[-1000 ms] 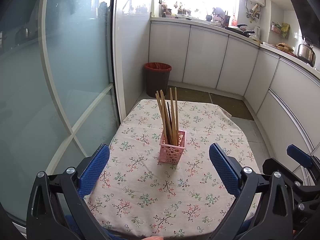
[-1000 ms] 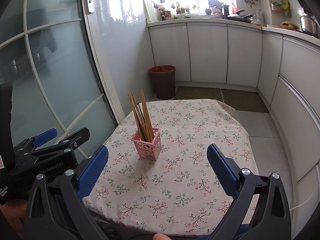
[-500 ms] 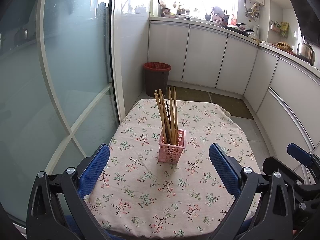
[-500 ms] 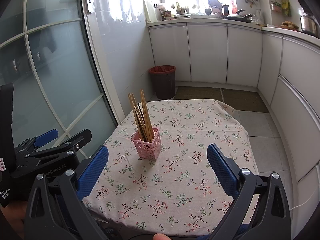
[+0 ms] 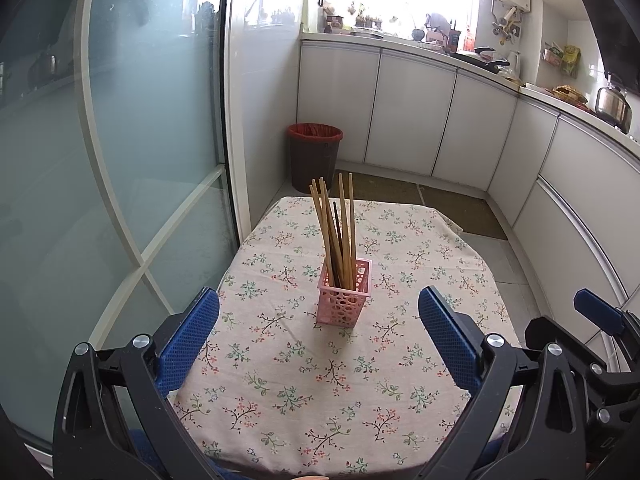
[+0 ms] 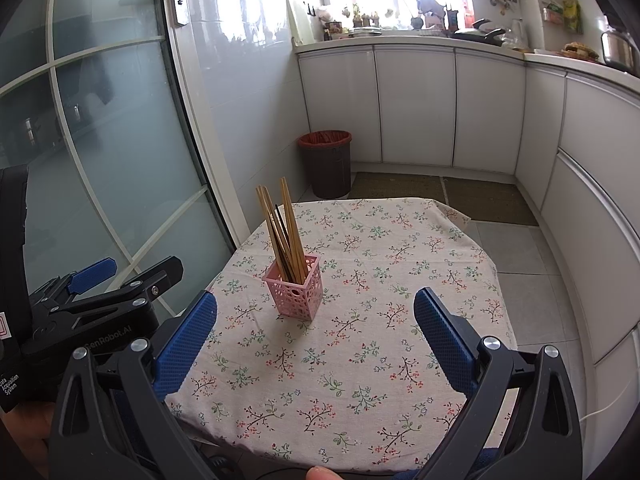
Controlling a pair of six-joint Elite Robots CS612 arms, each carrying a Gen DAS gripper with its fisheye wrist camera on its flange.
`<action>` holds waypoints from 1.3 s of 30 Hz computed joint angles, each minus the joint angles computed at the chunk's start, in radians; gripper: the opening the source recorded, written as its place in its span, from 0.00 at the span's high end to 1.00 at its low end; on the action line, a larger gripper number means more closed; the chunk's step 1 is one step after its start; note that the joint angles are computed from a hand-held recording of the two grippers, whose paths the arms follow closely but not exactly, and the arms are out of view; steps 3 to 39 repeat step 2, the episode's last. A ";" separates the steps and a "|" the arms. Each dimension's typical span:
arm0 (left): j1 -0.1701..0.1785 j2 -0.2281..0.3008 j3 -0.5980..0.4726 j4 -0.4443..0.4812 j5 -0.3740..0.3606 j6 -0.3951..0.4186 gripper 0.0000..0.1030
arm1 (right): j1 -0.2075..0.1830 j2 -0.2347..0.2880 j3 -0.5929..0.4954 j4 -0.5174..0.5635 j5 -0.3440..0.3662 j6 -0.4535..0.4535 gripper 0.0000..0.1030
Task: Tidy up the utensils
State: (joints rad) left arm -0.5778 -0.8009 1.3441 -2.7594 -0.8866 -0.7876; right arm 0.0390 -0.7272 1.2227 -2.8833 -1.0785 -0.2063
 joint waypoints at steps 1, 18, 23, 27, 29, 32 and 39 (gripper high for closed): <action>0.000 0.000 0.000 -0.002 -0.001 0.002 0.07 | 0.000 0.000 0.000 0.000 0.000 0.000 0.07; 0.000 0.000 0.000 -0.005 -0.001 0.004 0.07 | 0.000 0.001 -0.001 0.000 0.001 0.000 0.07; 0.000 0.000 0.000 -0.005 -0.001 0.004 0.07 | 0.000 0.001 -0.001 0.000 0.001 0.000 0.07; 0.000 0.000 0.000 -0.005 -0.001 0.004 0.07 | 0.000 0.001 -0.001 0.000 0.001 0.000 0.07; 0.000 0.000 0.000 -0.005 -0.001 0.004 0.07 | 0.000 0.001 -0.001 0.000 0.001 0.000 0.07; 0.000 0.000 0.000 -0.005 -0.001 0.004 0.07 | 0.000 0.001 -0.001 0.000 0.001 0.000 0.07; 0.000 0.000 0.000 -0.005 -0.001 0.004 0.07 | 0.000 0.001 -0.001 0.000 0.001 0.000 0.07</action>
